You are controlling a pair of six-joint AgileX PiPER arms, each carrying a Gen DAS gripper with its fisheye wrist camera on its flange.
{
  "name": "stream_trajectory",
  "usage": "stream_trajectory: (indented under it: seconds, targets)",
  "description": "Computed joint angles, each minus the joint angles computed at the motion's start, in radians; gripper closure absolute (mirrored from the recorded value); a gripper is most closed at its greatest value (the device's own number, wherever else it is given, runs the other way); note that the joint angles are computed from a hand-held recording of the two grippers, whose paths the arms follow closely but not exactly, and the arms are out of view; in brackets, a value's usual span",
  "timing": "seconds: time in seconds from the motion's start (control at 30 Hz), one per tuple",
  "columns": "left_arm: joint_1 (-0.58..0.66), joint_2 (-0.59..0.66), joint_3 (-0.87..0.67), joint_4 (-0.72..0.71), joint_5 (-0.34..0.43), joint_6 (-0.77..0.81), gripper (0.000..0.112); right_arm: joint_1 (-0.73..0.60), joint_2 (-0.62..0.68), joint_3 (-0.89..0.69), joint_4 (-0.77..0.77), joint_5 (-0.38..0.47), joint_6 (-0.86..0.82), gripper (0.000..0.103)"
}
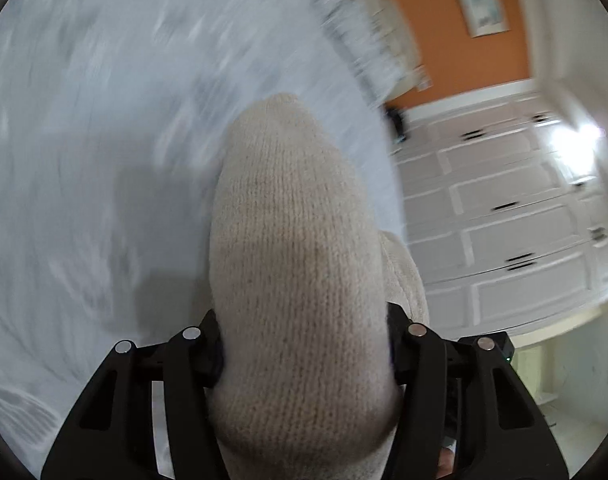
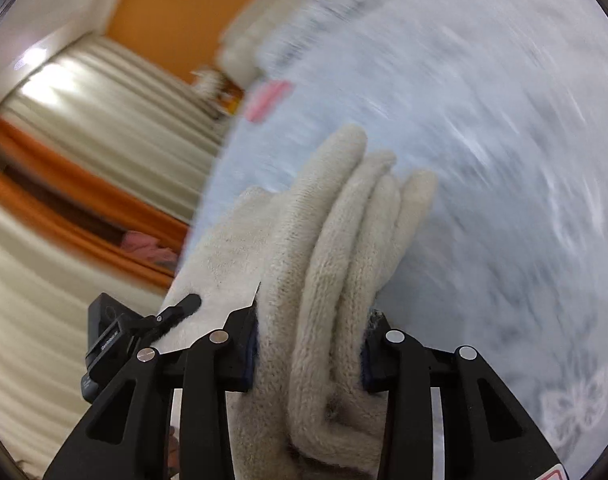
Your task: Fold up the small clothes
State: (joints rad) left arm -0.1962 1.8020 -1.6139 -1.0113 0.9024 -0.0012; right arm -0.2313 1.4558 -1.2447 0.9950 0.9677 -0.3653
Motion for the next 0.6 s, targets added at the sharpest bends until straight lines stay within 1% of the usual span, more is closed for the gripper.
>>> stream_trajectory:
  seconds: [0.1, 0.13, 0.2, 0.27, 0.3, 0.33, 0.37, 0.4, 0.43, 0.47, 0.5, 0.53, 0.57, 0.6]
  targets:
    - [0.076, -0.032, -0.131, 0.015, 0.063, 0.024, 0.058, 0.062, 0.017, -0.141, 0.011, -0.013, 0.033, 0.067]
    - [0.105, -0.029, -0.198, 0.029, 0.093, 0.034, 0.057, 0.088, 0.034, -0.197, 0.021, -0.021, 0.043, 0.067]
    - [0.148, -0.007, -0.269, 0.04, 0.132, 0.048, 0.053, 0.132, 0.073, -0.248, 0.013, -0.053, 0.059, 0.066]
    - [0.167, 0.036, -0.302, 0.054, 0.141, 0.068, 0.051, 0.173, 0.126, -0.231, 0.036, -0.116, 0.036, 0.065]
    - [0.171, 0.067, -0.296, 0.085, 0.132, 0.082, 0.047, 0.196, 0.179, -0.217, 0.037, -0.15, 0.04, 0.061]
    - [0.16, 0.103, -0.294, 0.117, 0.112, 0.085, 0.045, 0.216, 0.215, -0.207, -0.003, -0.181, 0.068, 0.058]
    - [0.148, 0.141, -0.266, 0.187, 0.082, 0.066, 0.042, 0.249, 0.259, -0.198, -0.082, -0.229, 0.131, 0.053]
    - [0.121, 0.172, -0.277, 0.285, 0.061, 0.007, 0.042, 0.281, 0.33, -0.177, -0.182, -0.284, 0.197, 0.053]
    - [0.123, 0.224, -0.249, 0.342, 0.054, -0.035, 0.044, 0.301, 0.378, -0.186, -0.264, -0.304, 0.273, 0.054]
    - [0.134, 0.24, -0.182, 0.36, 0.026, -0.055, 0.046, 0.309, 0.4, -0.177, -0.306, -0.311, 0.329, 0.054]
    - [0.138, 0.223, -0.13, 0.338, -0.024, -0.044, 0.043, 0.321, 0.383, -0.165, -0.308, -0.336, 0.36, 0.054]
    - [0.153, 0.179, -0.06, 0.276, -0.086, -0.01, 0.043, 0.329, 0.339, -0.116, -0.287, -0.394, 0.353, 0.052]
    - [0.169, 0.139, 0.014, 0.196, -0.131, 0.064, 0.043, 0.336, 0.312, -0.098, -0.305, -0.427, 0.342, 0.052]
    - [0.175, 0.112, 0.054, 0.157, -0.163, 0.115, 0.041, 0.346, 0.306, -0.119, -0.355, -0.433, 0.355, 0.052]
